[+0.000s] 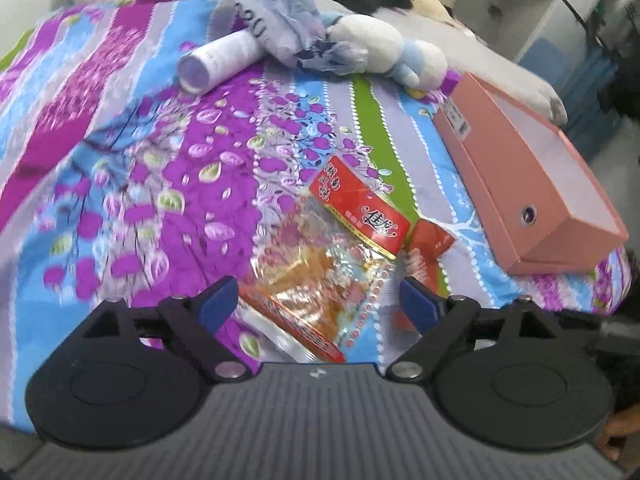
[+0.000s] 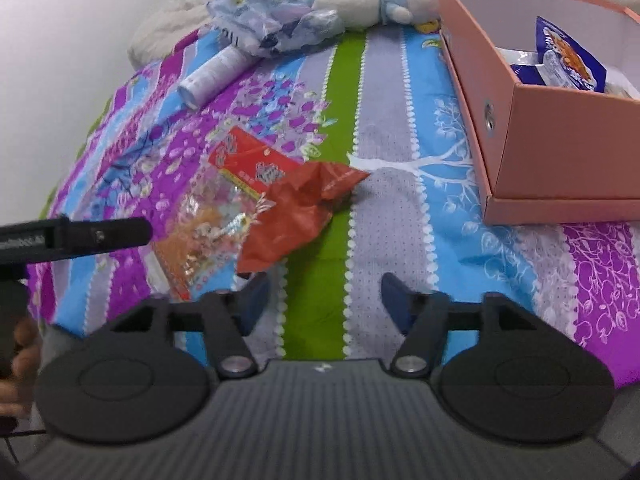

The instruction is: Organize snacks

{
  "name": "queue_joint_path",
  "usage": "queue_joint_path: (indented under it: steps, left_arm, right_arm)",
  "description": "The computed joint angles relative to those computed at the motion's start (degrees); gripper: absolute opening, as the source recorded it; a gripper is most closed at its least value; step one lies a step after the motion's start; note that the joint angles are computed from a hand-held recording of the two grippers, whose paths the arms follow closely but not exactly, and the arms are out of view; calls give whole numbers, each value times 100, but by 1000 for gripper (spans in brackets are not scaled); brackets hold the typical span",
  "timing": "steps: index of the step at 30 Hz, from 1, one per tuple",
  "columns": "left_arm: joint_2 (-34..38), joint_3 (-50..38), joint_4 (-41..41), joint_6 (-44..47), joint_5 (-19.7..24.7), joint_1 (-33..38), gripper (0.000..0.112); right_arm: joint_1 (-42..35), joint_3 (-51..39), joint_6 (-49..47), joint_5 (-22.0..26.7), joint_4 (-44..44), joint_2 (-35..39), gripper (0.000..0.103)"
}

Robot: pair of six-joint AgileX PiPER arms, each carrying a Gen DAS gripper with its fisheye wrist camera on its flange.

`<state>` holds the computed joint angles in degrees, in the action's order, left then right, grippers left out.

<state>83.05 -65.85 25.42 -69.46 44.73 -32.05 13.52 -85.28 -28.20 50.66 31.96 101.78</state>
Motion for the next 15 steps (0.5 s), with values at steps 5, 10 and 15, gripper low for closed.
queue_joint_path:
  steps: [5,10,15]
  left_arm:
    - [143,-116,-86,661,57,242,90]
    - [158,-85,-280,940,-40,312,90]
    - [223,-93,-267,1085,54,193,90]
  right_arm:
    - [5,-384,201,133,463,331,66]
    - [182,-948,921,177,531,895,66]
    - [459,-1447,1432,156,71,1381,66]
